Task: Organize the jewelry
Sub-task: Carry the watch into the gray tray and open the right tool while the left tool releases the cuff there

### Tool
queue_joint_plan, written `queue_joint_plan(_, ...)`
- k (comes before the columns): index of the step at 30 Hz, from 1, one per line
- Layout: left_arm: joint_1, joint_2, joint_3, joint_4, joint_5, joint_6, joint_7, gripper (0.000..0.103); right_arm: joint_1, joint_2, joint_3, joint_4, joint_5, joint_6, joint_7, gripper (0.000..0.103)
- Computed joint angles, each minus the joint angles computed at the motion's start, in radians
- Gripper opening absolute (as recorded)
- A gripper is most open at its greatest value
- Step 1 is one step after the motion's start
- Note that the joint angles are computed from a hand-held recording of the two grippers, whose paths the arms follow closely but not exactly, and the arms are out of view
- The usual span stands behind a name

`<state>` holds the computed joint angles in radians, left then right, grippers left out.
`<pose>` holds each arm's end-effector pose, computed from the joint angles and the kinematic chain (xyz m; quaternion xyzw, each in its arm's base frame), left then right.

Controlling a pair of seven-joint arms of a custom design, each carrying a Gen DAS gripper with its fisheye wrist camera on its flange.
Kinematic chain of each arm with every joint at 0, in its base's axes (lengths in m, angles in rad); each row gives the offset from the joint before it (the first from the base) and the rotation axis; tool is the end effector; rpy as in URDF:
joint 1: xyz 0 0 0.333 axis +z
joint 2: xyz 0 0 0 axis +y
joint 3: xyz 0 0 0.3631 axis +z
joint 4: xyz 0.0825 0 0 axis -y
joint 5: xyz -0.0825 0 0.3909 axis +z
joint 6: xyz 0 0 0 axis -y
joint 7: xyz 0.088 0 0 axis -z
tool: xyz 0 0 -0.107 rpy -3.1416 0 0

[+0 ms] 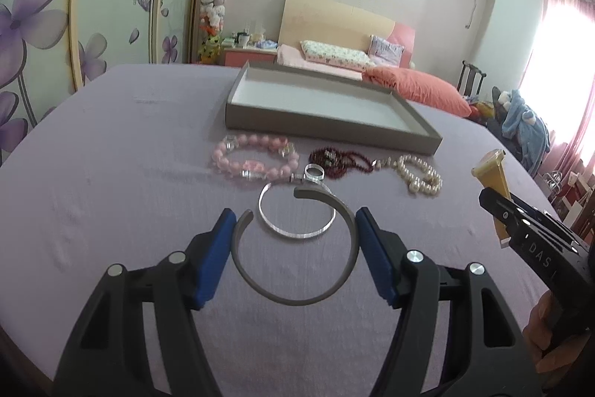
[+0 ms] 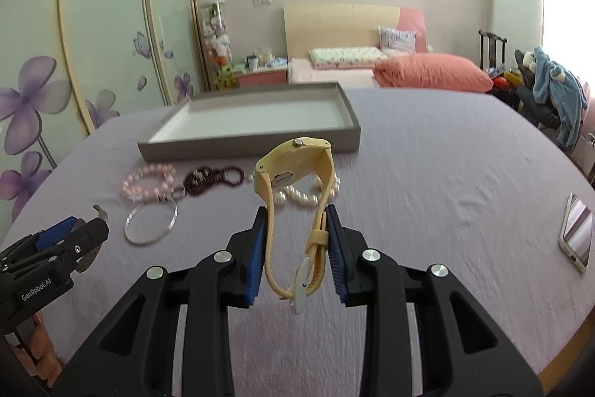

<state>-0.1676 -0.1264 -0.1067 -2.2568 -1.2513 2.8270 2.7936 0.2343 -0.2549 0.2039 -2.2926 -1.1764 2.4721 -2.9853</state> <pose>0.5217 -0.0989 0.5113 -0.4880 0.7467 -0.4235 0.1575 0.4484 0.2208 0.5385 -0.4629 0.7451 -0.3817 0.2913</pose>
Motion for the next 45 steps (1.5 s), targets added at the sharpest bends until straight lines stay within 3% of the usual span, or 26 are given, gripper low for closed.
queue_joint_plan(8,0.006,0.022,0.003,0.1,-0.15,0.003,0.169,0.064,-0.012,0.017,-0.002,0.069,-0.117,-0.034,0.027,0.031)
queue_joint_plan(19,0.032,0.184,-0.061,0.377,-0.216,0.05,0.289,0.064,-0.037,0.138,-0.083,0.253,-0.212,-0.001,0.002,0.032)
queue_joint_plan(26,0.022,0.392,-0.103,0.599,0.14,0.079,-0.055,0.064,-0.053,0.266,-0.157,0.402,-0.211,0.084,-0.044,0.032)
queue_joint_plan(31,-0.029,0.544,-0.07,0.767,0.389,0.045,-0.302,0.064,-0.063,0.4,-0.214,0.521,0.007,0.183,-0.218,0.032)
queue_joint_plan(34,-0.061,0.621,-0.037,0.854,0.522,0.015,-0.423,0.064,-0.057,0.464,-0.241,0.577,0.136,0.184,-0.325,0.032)
queue_joint_plan(36,-0.106,0.686,0.014,0.935,0.638,-0.02,-0.533,0.064,-0.058,0.505,-0.25,0.612,0.232,0.179,-0.404,0.032)
queue_joint_plan(38,-0.117,0.739,0.031,1.007,0.712,-0.079,-0.603,0.064,-0.057,0.54,-0.254,0.645,0.322,0.159,-0.478,0.032)
queue_joint_plan(45,-0.126,0.916,0.052,1.275,0.908,-0.274,-0.801,0.064,-0.083,0.637,-0.239,0.743,0.652,0.079,-0.718,0.032)
